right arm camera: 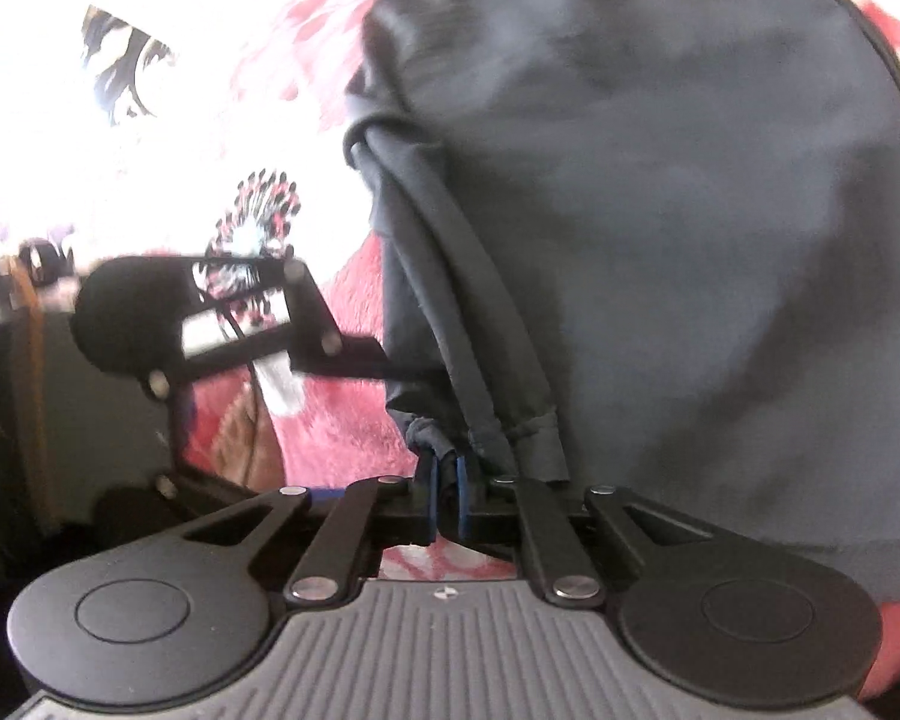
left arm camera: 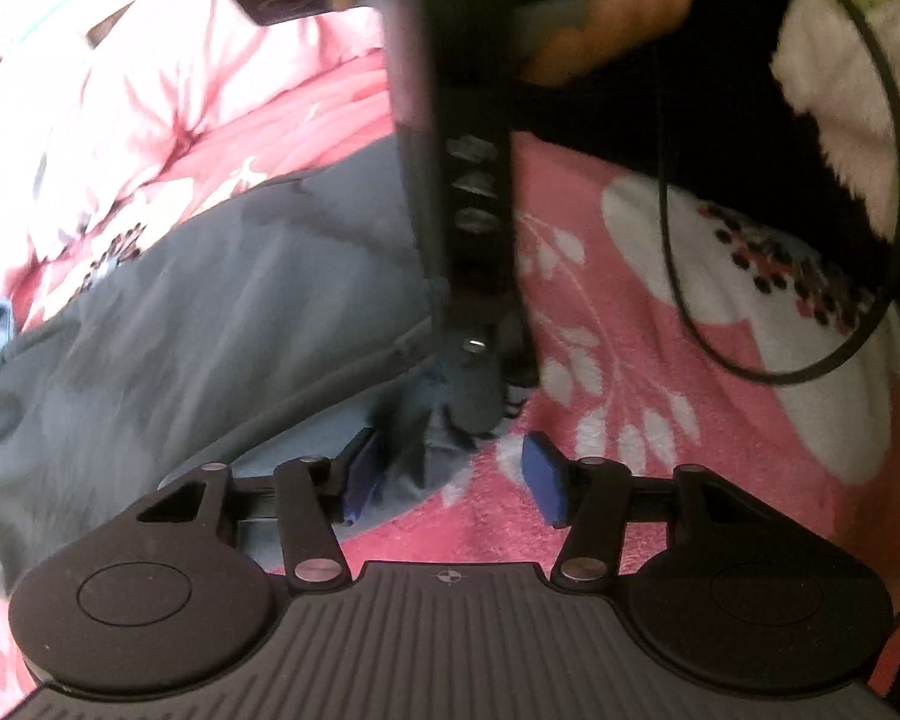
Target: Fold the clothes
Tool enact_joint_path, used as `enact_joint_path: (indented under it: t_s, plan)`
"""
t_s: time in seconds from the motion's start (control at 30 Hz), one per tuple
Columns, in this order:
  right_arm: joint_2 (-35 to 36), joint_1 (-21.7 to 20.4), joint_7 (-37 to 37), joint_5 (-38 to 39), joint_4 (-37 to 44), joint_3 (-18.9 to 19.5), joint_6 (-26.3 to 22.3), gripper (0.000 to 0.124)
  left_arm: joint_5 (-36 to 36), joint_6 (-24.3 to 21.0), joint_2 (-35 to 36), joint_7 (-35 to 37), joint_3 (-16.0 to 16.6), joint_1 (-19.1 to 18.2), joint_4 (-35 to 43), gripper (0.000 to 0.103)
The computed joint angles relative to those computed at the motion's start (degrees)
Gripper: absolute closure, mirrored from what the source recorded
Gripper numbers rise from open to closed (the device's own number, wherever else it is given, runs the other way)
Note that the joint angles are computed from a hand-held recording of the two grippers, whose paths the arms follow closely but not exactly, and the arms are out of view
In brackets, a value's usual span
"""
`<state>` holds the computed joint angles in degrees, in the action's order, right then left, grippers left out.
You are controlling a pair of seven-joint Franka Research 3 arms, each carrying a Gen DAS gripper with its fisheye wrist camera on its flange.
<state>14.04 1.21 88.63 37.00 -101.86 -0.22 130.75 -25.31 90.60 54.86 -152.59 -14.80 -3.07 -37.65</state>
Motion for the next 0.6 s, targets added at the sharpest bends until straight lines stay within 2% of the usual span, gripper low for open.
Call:
enact_joint_path:
  t_s: [0.23,0.33,0.47,0.6]
  plan:
    - [-1.0,-1.7,0.5,7.7,-2.2,0.1,0.4,0.117,-0.9,2.8,-2.4,-0.4,0.2,0.0,-4.9,0.058]
    - [-1.1,-2.4,0.6,11.7,-3.0,0.1,0.8,0.117,-1.6,4.1,-3.5,-1.1,0.4,0.1,-7.1,0.063]
    - [-2.1,-2.7,-0.5,15.2,-4.6,0.1,2.5,0.116,-2.0,3.0,-1.8,-4.8,0.4,-0.3,-4.2,0.072]
    - [-2.1,-2.8,-1.2,17.2,-5.2,0.0,3.3,0.115,-1.2,-0.2,2.5,-10.1,-0.1,-1.1,3.8,0.081]
